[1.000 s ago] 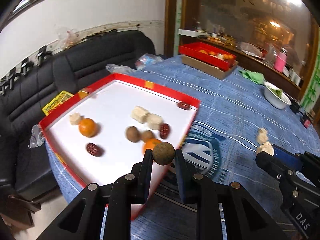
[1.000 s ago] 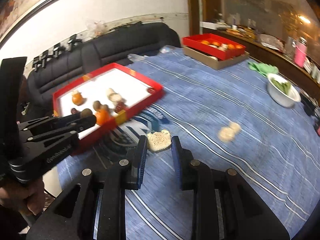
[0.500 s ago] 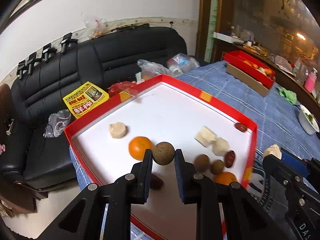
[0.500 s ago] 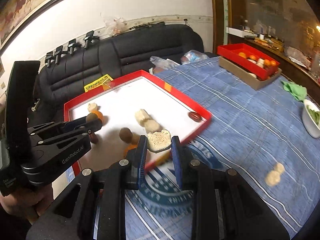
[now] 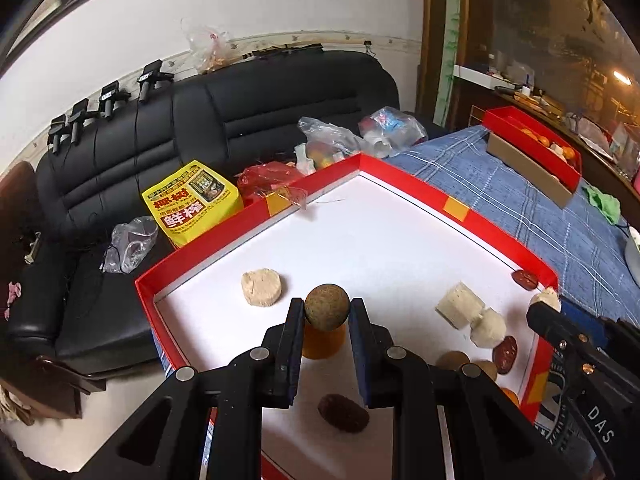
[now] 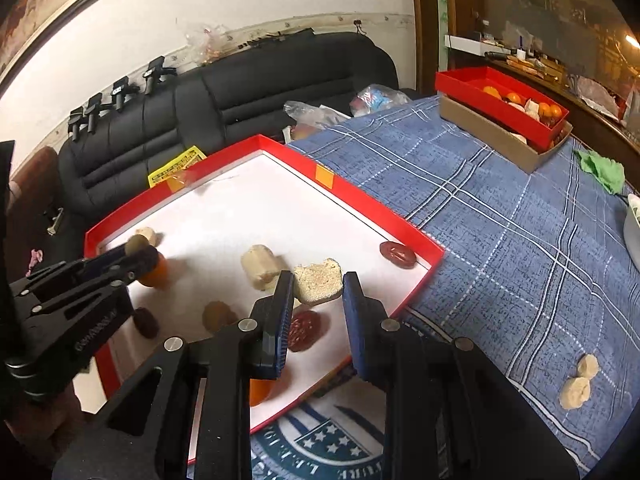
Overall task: Organize fruits
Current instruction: 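Open both grippers to drop the cube and brown fruit into the tray, then grasp a white cube with the right gripper while the left gripper grasps another cube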
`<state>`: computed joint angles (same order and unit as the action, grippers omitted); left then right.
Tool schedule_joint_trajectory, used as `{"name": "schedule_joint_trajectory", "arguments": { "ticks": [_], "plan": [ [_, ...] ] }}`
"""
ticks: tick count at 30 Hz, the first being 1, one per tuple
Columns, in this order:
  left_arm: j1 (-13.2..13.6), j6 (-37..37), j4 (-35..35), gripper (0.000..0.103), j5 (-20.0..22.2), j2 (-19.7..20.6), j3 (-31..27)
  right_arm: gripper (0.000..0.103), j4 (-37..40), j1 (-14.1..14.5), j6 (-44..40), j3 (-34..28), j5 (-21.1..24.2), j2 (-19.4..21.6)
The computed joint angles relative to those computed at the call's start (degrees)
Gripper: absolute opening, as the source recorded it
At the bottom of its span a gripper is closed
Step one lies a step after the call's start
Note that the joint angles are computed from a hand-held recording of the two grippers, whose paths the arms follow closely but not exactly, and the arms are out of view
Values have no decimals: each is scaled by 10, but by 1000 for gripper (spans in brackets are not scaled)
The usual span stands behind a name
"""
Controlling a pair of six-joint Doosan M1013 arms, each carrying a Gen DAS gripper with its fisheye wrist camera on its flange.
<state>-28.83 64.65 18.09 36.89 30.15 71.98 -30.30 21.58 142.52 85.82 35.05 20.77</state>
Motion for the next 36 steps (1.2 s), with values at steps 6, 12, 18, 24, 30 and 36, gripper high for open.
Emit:
{"name": "schedule_joint_trajectory", "arguments": {
  "ticks": [6,12,18,24,30,36],
  "plan": [
    [-2,-23,26,23,23,10,-15,24,34,-5,-31,-15,15,13],
    [-2,-14,21,57,79,22,-35,58,32,-2,-35,-23,48,19],
    [-1,-112,66,62,52,-4,-4,58,-36,4,30,14,28,-15],
    [-20,-190,123,64,-40,-49,51,58,-169,7,186,95,44,-83],
    [-52,40,-53,65,-89,-65,76,58,-177,-25,246,178,88,-142],
    [-86,232,-184,65,-81,-62,89,58,-93,-77,241,208,60,-160]
  ]
}}
